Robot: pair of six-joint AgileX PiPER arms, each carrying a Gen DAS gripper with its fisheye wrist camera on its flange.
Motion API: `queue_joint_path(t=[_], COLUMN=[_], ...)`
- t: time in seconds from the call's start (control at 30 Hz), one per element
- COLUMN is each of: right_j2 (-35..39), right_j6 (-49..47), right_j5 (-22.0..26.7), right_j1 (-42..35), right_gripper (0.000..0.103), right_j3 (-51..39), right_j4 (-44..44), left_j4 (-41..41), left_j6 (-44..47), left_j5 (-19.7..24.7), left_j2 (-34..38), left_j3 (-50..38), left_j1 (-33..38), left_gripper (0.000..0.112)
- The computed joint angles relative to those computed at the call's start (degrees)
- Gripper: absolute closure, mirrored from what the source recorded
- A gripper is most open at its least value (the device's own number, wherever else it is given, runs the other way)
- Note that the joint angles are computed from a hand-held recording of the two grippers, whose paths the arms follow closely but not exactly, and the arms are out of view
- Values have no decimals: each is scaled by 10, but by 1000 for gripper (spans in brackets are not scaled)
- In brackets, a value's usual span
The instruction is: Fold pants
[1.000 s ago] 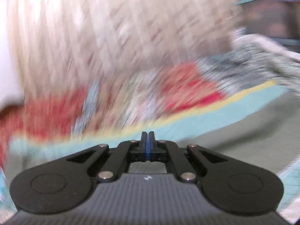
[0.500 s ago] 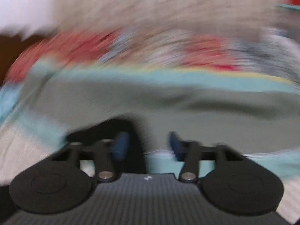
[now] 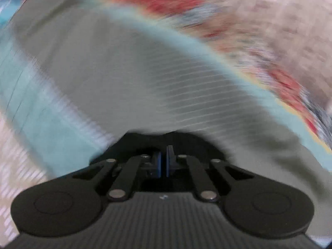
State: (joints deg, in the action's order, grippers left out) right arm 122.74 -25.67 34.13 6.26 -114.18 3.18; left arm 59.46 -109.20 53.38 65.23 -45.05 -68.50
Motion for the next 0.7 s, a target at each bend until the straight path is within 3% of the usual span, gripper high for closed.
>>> queue_joint_path(t=[0.13,0.27,0.37,0.53,0.6,0.7], right_j2=[-1,-49,-97,-129,-131,-146], right_j6=[12,5,-10,-29,-44,-64], right_j5=[75,104,127,221,272,298], right_j1=[-139,-301,-430,-627,-692,-746], right_gripper=[96,96,96,96,96,96], right_j3=[-125,-143,-96,-59,-38,40], right_j4=[134,246,350,475,497,485], left_j4=[23,42,50,55,46,27], left_j6=[9,11,7,-4,4,14], left_j5=[20,48,69,72,75,89], left_j2=[-7,-16,-23,-36,-29,-5], left_j3=[-11,-32,-50,-62,-69,-85], left_j1=[30,52,60,52,42,15], left_gripper=[101,101,101,101,101,101])
